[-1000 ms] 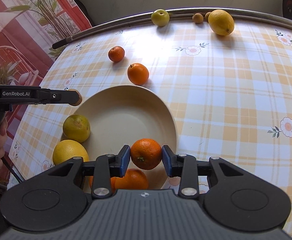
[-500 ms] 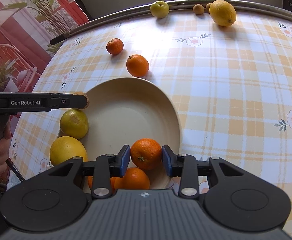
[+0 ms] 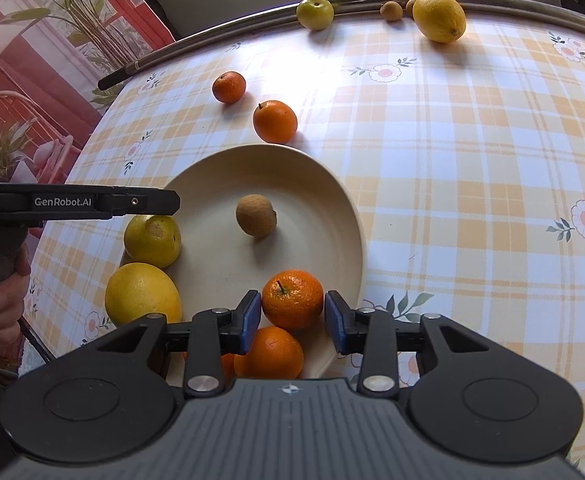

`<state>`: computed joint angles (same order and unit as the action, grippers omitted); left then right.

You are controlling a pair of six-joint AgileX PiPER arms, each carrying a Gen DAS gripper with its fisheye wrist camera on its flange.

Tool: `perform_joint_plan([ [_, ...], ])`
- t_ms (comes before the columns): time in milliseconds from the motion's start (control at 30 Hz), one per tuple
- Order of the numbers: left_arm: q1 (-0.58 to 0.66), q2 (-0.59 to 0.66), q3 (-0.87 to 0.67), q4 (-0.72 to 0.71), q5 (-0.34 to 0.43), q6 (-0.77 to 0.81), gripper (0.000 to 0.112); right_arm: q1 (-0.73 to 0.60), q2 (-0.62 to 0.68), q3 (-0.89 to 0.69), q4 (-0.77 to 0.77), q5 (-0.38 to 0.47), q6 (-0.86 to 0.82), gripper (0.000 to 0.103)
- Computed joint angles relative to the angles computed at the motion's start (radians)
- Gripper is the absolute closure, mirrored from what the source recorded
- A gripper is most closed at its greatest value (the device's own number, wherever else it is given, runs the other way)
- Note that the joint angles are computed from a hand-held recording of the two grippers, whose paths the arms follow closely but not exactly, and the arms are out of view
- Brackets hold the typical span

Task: Organize fruits
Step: 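Open the left tool to drop the brown fruit into the plate while the right tool releases the orange, then move both open tools toward the lemon and an orange on the tablecloth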

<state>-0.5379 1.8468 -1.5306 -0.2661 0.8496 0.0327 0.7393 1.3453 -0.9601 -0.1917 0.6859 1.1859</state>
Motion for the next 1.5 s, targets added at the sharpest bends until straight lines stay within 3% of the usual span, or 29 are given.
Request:
perform_joint_plan([
  [500, 0.003, -0.057, 0.04, -0.007, -0.044, 0.002, 0.086, 0.023, -0.06, -0.005, -0.097, 0.063, 0.106, 0.062],
  [867, 0.044, -0.116, 0.022, 0.068, -0.088, -0.054, 0.086, -0.007, -0.165, 0.008, -0.254, 0.159, 0.238, 0.062],
  [1300, 0.112, -0.152, -0.022, 0.141, -0.109, -0.144, 0.085, -0.043, -0.226, -0.004, -0.38, 0.266, 0.282, 0.062],
  [1500, 0.123, -0.152, -0.026, 0.163, -0.126, -0.194, 0.085, -0.055, -0.225, -0.003, -0.403, 0.265, 0.267, 0.062],
])
